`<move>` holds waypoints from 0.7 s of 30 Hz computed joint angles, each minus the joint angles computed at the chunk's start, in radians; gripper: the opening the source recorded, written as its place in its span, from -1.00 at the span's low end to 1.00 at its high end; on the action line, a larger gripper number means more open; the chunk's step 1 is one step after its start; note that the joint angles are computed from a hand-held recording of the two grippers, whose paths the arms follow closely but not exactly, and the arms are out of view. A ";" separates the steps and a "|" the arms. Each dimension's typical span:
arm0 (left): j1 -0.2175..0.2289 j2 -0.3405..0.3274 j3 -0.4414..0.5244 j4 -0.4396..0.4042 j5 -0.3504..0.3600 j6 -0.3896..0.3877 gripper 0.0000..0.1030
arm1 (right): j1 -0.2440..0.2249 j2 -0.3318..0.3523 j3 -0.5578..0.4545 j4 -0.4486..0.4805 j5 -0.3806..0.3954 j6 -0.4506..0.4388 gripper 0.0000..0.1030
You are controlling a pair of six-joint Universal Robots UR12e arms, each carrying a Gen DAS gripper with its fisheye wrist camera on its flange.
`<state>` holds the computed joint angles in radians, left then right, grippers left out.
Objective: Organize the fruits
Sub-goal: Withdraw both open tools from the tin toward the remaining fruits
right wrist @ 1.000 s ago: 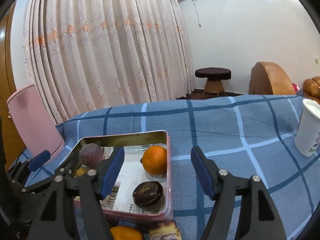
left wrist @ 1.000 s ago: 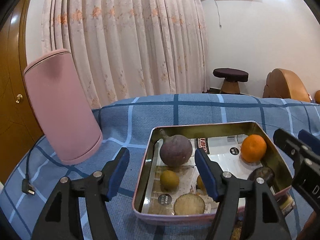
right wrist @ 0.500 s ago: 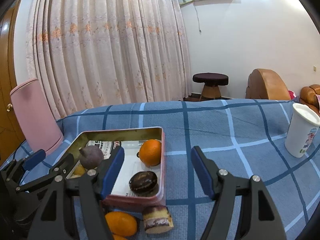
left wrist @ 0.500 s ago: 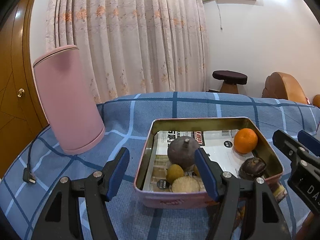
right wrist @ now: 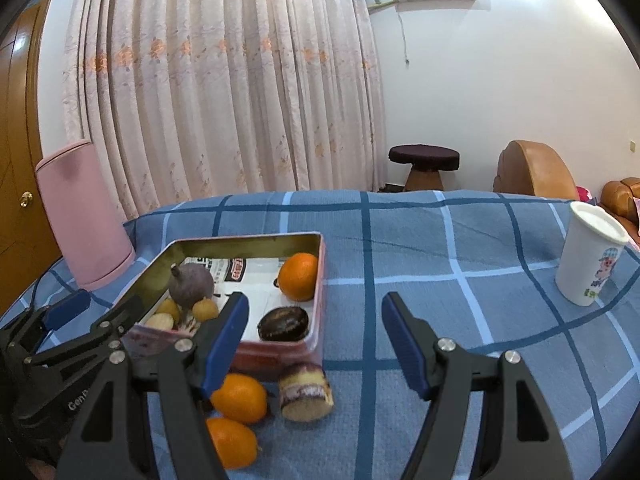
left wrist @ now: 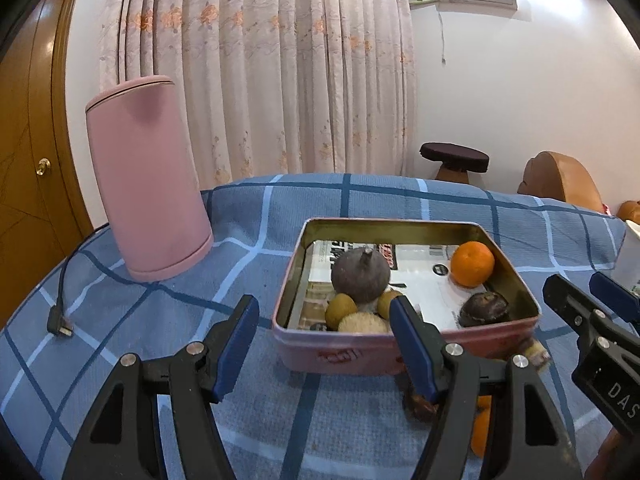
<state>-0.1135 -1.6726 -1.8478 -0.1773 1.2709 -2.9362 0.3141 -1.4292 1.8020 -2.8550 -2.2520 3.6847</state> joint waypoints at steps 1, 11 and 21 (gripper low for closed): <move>0.002 0.003 -0.003 -0.003 -0.006 0.001 0.34 | 0.002 -0.003 0.003 0.004 -0.003 0.001 0.41; 0.033 0.048 -0.036 -0.094 -0.073 0.005 0.34 | 0.007 -0.059 0.048 0.101 -0.018 0.083 0.41; 0.054 0.103 -0.069 -0.246 -0.131 0.087 0.34 | -0.008 -0.122 0.096 0.173 0.094 0.117 0.39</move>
